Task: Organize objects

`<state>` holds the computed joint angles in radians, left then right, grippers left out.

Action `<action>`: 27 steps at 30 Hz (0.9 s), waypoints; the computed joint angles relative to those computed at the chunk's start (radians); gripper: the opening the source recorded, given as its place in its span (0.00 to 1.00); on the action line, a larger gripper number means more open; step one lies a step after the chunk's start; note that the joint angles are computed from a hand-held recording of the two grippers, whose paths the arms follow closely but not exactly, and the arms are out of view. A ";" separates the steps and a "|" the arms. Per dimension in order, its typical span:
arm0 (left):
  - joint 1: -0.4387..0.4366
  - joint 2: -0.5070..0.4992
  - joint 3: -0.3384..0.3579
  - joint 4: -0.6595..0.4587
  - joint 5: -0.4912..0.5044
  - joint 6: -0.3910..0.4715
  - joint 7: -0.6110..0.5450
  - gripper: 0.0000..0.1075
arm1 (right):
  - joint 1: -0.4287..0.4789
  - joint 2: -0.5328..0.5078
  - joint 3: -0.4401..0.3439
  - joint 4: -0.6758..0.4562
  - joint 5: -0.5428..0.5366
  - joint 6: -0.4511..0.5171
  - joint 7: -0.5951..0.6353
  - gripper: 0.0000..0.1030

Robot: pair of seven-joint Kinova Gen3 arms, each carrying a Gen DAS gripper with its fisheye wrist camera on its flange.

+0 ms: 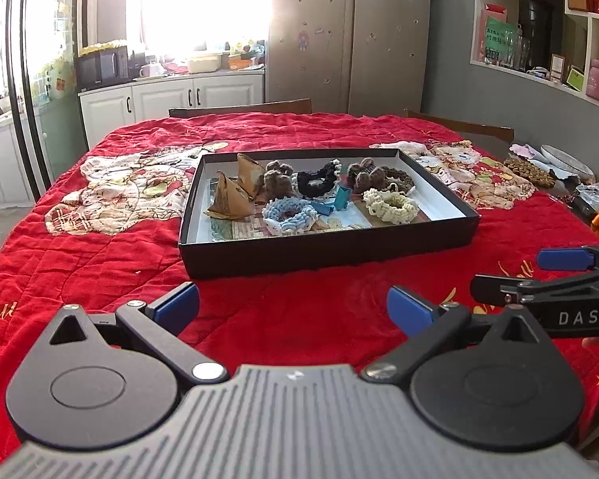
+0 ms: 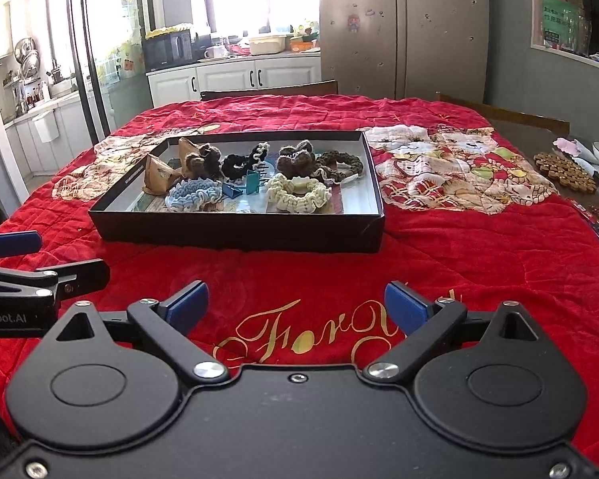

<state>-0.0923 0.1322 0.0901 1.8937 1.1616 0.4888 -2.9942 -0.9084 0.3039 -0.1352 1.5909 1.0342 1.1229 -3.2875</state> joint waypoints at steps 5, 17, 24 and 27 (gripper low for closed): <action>-0.002 -0.003 -0.001 0.005 0.017 0.005 -0.017 0.96 | -0.002 0.001 0.000 -0.001 0.000 0.001 0.001 0.93; -0.001 -0.003 -0.011 0.004 0.031 0.028 -0.029 0.96 | -0.001 0.003 0.000 -0.001 -0.005 -0.005 0.006 0.93; 0.000 -0.005 -0.011 0.006 0.029 0.030 -0.029 0.96 | -0.002 0.004 0.001 -0.002 -0.005 -0.005 0.007 0.93; 0.000 -0.005 -0.012 0.007 0.028 0.031 -0.030 0.96 | -0.002 0.004 0.001 -0.002 -0.005 -0.004 0.007 0.93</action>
